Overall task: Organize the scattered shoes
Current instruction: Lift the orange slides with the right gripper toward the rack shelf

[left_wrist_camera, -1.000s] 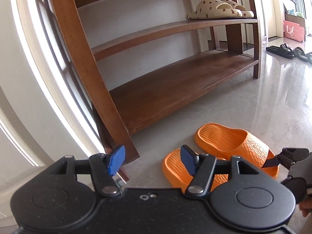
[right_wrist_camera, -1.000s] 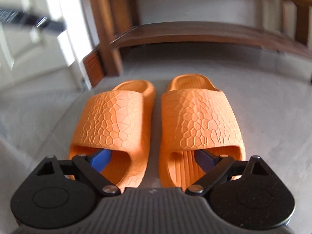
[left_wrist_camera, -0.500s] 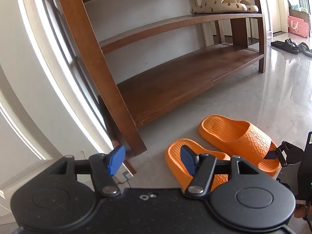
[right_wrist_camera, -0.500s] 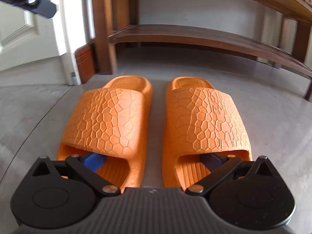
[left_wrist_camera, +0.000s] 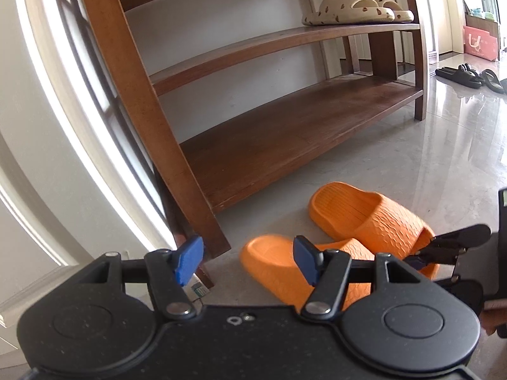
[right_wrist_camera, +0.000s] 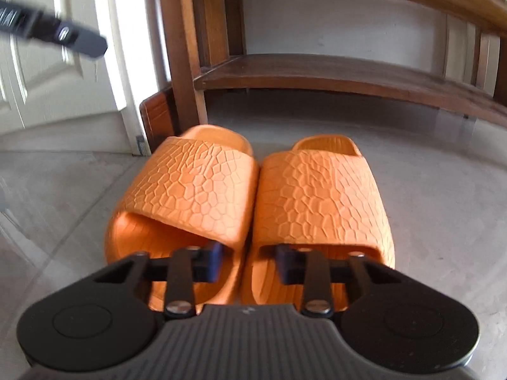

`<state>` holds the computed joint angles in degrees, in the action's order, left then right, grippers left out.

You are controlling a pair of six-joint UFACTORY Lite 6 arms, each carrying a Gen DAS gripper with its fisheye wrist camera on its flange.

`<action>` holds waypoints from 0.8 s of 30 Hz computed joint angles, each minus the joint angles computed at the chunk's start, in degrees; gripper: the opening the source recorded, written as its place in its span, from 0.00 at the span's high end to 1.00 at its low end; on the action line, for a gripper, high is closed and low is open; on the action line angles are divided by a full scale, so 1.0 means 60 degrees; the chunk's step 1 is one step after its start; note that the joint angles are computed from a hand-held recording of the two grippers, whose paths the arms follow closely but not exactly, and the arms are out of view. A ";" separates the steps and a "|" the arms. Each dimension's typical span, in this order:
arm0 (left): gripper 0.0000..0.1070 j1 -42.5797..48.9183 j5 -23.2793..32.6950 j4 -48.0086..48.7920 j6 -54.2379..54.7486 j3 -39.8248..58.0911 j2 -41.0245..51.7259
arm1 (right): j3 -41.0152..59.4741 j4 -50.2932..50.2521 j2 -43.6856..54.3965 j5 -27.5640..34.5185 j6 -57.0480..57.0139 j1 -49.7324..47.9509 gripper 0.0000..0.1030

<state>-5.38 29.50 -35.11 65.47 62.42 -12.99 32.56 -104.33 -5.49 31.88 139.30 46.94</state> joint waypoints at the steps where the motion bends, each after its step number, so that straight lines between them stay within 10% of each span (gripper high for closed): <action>1: 0.41 -0.0008 -0.0003 -0.0005 0.0005 -0.0013 -0.0021 | -0.0054 0.0106 -0.0240 0.0056 -0.0214 -0.0015 0.79; 12: 0.41 -0.0362 -0.0196 0.0043 -0.0209 -0.0087 -0.0191 | -0.0867 0.2510 -0.3566 0.0848 -0.2660 0.0383 0.79; 24: 0.41 -0.1267 -0.0684 -0.1256 -0.0213 0.0181 -0.0134 | 0.0603 0.3706 -0.5985 0.6033 -0.6326 0.3664 0.77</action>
